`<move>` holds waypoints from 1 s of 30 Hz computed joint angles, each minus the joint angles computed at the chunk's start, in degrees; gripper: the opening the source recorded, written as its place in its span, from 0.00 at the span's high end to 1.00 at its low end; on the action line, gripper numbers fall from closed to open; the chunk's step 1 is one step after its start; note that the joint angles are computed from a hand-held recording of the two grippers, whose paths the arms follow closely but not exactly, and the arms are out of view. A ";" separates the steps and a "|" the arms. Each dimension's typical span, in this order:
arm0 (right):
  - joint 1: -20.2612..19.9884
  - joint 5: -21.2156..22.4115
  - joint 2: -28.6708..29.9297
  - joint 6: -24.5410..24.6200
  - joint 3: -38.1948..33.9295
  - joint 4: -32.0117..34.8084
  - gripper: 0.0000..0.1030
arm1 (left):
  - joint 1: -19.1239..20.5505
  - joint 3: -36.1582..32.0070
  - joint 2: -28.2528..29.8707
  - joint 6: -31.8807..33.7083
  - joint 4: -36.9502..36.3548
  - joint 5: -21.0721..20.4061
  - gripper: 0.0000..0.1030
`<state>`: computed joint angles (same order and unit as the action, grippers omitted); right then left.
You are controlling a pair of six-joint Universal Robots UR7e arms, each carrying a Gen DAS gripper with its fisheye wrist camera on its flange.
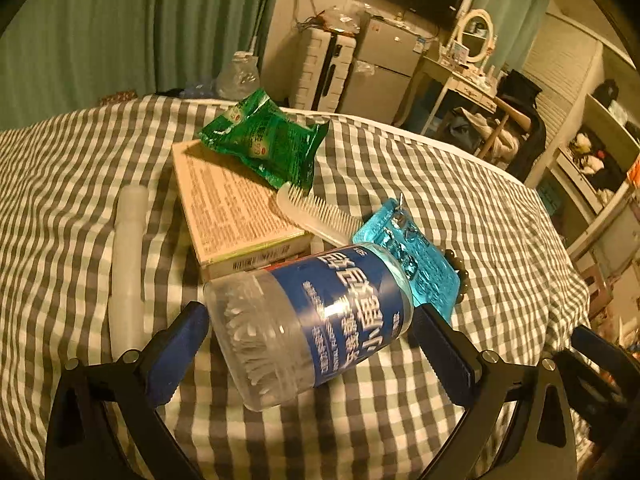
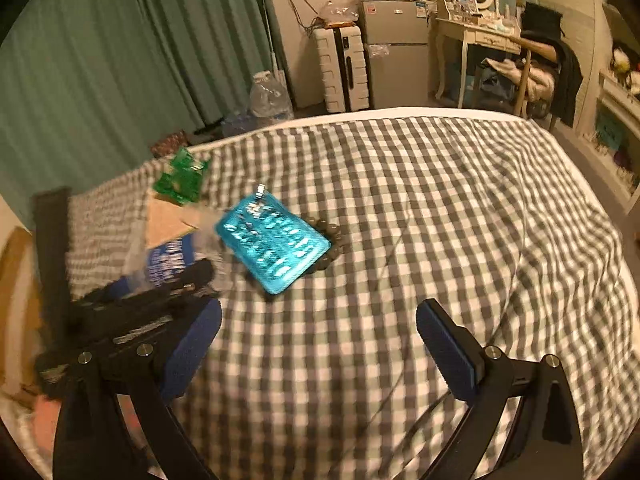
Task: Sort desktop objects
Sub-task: 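Grasp the blue-labelled floss bottle with the left gripper while the right grasps the blue blister pack, then carry the floss bottle and blue blister pack to the cardboard box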
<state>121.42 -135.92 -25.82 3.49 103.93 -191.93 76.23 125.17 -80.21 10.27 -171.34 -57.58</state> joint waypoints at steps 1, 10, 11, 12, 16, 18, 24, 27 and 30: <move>-0.05 -0.42 0.21 0.04 -0.23 -0.08 0.05 | -0.65 0.81 -0.07 -0.83 -1.01 1.28 0.00; -1.13 0.34 0.20 0.47 0.10 -0.59 0.05 | 1.36 -2.72 3.38 -3.91 2.09 3.15 0.02; -1.14 0.44 0.78 -0.70 -0.61 -0.82 0.05 | 2.45 -2.47 2.39 -3.03 1.83 0.80 0.02; -1.08 0.26 1.35 -1.72 -1.38 -0.79 0.05 | 2.65 -1.91 1.56 -1.96 1.59 0.85 0.02; -1.16 1.16 4.63 -9.55 -6.41 0.23 0.05 | 1.15 6.96 -5.17 5.15 -7.58 2.11 0.02; -1.40 1.57 6.06 -11.78 -8.81 1.94 0.05 | 0.42 9.99 -6.95 5.98 -12.06 3.03 0.02; -1.72 -0.07 11.64 -14.52 -16.60 7.42 0.06 | 1.47 10.37 -8.32 4.59 -19.44 3.68 0.03; -2.33 -1.35 12.53 -12.28 -18.58 11.09 0.34 | 2.24 8.94 -7.18 3.20 -16.96 2.59 0.04; -2.98 0.52 11.02 -10.65 -16.53 9.65 0.53 | 3.18 8.10 -6.80 2.08 -14.04 1.71 0.05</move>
